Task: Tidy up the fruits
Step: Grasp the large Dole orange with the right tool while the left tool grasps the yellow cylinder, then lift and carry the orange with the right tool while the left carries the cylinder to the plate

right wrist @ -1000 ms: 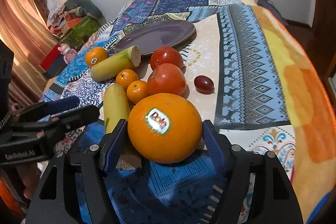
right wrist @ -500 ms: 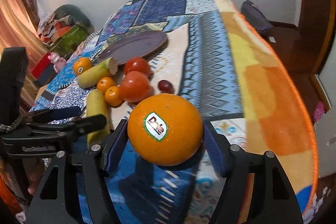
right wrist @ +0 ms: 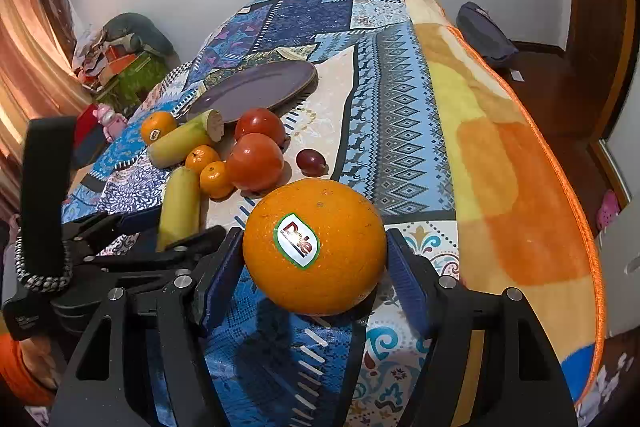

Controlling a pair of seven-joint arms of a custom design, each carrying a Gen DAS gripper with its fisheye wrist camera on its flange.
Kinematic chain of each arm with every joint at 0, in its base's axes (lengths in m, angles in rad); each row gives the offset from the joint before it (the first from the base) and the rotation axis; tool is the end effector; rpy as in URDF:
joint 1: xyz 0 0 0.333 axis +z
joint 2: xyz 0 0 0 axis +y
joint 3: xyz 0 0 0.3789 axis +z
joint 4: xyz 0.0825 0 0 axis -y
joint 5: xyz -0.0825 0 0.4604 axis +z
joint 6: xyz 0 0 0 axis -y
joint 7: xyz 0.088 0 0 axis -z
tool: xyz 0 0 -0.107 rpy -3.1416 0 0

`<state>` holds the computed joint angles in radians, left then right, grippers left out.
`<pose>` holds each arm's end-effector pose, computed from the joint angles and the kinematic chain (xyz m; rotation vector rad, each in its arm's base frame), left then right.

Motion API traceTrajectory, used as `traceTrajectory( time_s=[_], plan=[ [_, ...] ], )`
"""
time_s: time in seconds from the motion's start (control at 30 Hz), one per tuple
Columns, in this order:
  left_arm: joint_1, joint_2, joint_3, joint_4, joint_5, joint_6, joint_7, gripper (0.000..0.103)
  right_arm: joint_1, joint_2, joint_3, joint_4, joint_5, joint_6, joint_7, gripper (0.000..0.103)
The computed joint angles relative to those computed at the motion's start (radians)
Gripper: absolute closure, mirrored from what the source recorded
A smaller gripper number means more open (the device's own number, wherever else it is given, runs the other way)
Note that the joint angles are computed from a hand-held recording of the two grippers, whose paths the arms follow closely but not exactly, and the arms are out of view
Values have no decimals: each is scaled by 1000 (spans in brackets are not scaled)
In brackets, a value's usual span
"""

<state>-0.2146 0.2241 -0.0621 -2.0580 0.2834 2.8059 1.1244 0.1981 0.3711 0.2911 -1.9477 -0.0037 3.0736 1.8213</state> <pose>0.6661 -0.2011 0.3964 -1.8666 1.9979 -0.5801 0.6665 0.3318 0.3962 -1.8328 1.5274 -0.2866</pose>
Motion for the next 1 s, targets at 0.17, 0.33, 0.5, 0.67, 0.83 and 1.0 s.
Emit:
traceTrajectory(
  time_s=[0.17, 0.33, 0.5, 0.67, 0.83, 1.0],
  plan=[
    [52, -47, -30, -44, -113, -3, 98, 63, -5, 4, 11, 2, 7, -5, -12, 36],
    [113, -71, -70, -62, -293, -30, 248, 66, 13, 13, -3, 13, -2, -18, -15, 36],
    [98, -41, -57, -26, -286, -41, 279, 64, 49, 19, -40, 24, -23, -27, 7, 36],
    [69, 5, -30, 11, -217, -16, 253, 64, 82, 23, -74, 32, -55, -40, 29, 36],
    [77, 6, -35, 2, -234, 8, 292, 66, 40, 36, -21, 46, -15, -83, -2, 35],
    [112, -16, -68, -17, -327, -2, 409, 67, 124, 26, -115, 36, -88, -72, 67, 36]
  ],
)
